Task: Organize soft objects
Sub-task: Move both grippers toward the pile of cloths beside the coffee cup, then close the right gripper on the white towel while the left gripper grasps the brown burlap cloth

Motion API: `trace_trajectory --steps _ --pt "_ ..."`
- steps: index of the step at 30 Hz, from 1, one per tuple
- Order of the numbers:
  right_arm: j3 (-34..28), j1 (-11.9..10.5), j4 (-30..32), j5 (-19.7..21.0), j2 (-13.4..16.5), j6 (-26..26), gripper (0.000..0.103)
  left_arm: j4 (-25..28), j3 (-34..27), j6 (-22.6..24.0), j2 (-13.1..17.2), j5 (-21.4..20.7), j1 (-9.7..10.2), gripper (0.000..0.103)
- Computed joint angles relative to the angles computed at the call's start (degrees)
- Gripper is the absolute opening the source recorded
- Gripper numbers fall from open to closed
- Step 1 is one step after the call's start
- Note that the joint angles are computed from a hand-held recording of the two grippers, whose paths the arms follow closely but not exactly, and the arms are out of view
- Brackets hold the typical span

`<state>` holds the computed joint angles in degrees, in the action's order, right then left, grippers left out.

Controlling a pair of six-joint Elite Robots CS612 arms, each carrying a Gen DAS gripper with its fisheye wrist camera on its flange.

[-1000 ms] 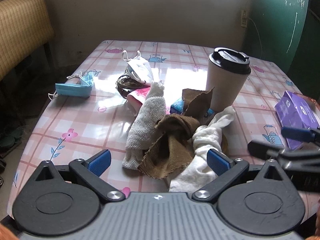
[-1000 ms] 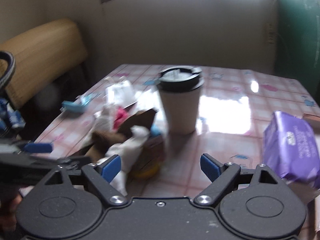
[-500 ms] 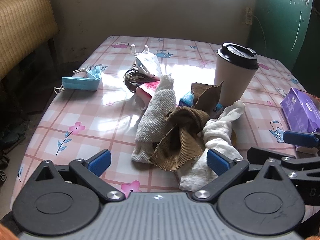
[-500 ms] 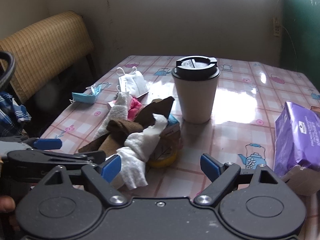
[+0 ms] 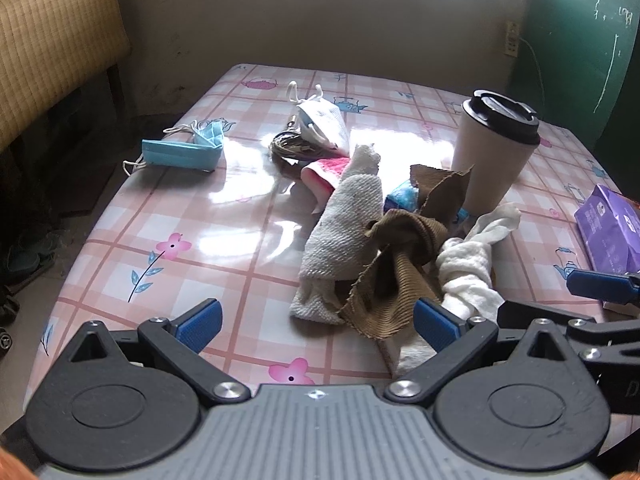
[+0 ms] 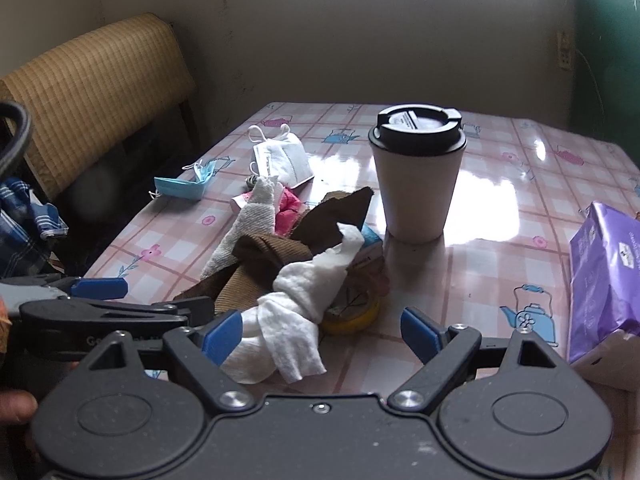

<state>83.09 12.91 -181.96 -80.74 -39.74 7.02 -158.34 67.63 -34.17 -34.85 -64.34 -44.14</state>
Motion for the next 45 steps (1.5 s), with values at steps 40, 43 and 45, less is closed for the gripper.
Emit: trace_trajectory --steps 40,43,45 --pt "0.09 -2.11 -1.7 1.83 0.75 2.42 0.035 -9.3 -5.57 9.23 4.36 -6.4 0.96 0.103" --pt "1.19 -2.45 -3.19 1.66 0.2 3.11 0.035 -8.14 -8.89 13.99 6.32 -7.16 0.89 0.1" --pt "1.47 -2.63 -3.8 1.81 0.07 3.58 0.035 -6.69 -10.54 16.27 7.28 -7.08 0.83 0.094"
